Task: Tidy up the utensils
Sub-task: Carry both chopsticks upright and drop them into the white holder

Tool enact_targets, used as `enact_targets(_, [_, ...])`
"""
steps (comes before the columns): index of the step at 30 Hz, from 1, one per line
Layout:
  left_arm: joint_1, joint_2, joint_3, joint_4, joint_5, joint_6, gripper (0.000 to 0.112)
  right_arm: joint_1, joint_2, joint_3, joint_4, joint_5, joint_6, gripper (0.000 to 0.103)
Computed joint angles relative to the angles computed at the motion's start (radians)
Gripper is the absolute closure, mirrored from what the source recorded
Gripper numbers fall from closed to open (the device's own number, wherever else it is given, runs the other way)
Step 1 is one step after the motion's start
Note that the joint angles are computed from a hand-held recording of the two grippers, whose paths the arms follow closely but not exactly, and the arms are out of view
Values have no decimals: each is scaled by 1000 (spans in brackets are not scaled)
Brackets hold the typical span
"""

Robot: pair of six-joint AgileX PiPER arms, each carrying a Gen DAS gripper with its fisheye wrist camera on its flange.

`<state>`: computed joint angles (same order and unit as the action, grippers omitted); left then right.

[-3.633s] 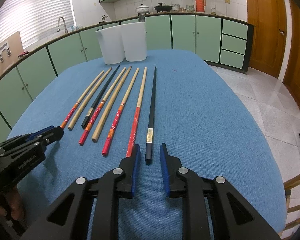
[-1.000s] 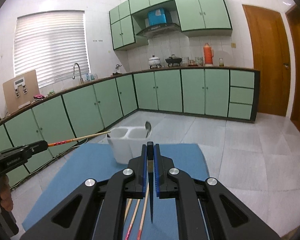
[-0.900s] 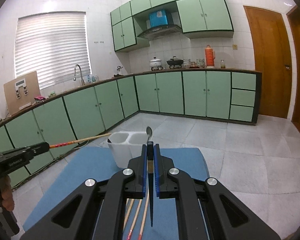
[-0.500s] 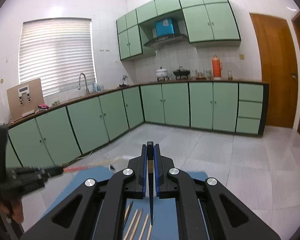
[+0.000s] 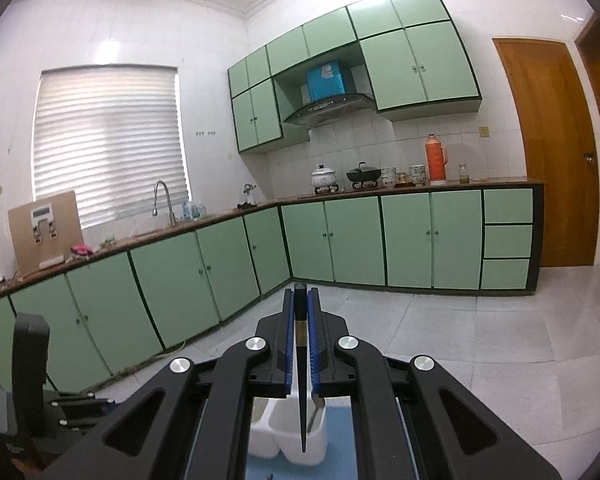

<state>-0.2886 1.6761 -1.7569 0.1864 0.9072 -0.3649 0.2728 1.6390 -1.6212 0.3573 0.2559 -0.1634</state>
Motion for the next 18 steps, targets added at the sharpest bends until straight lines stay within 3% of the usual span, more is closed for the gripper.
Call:
enact_targets(3, [17, 66, -91, -23, 18, 25, 107, -6, 66, -79, 24, 2, -5, 97])
enact_targets(9, [31, 159, -191, -35, 7, 31, 107, 31, 189, -199, -211, -12, 187, 97])
enact_targets(13, [38, 202, -227, -56, -9, 35, 106, 39, 224, -207, -199, -20, 183, 97])
enact_targets(18, [34, 172, -134, -34, -112, -18, 82, 40, 250, -206, -186, -12, 174, 97])
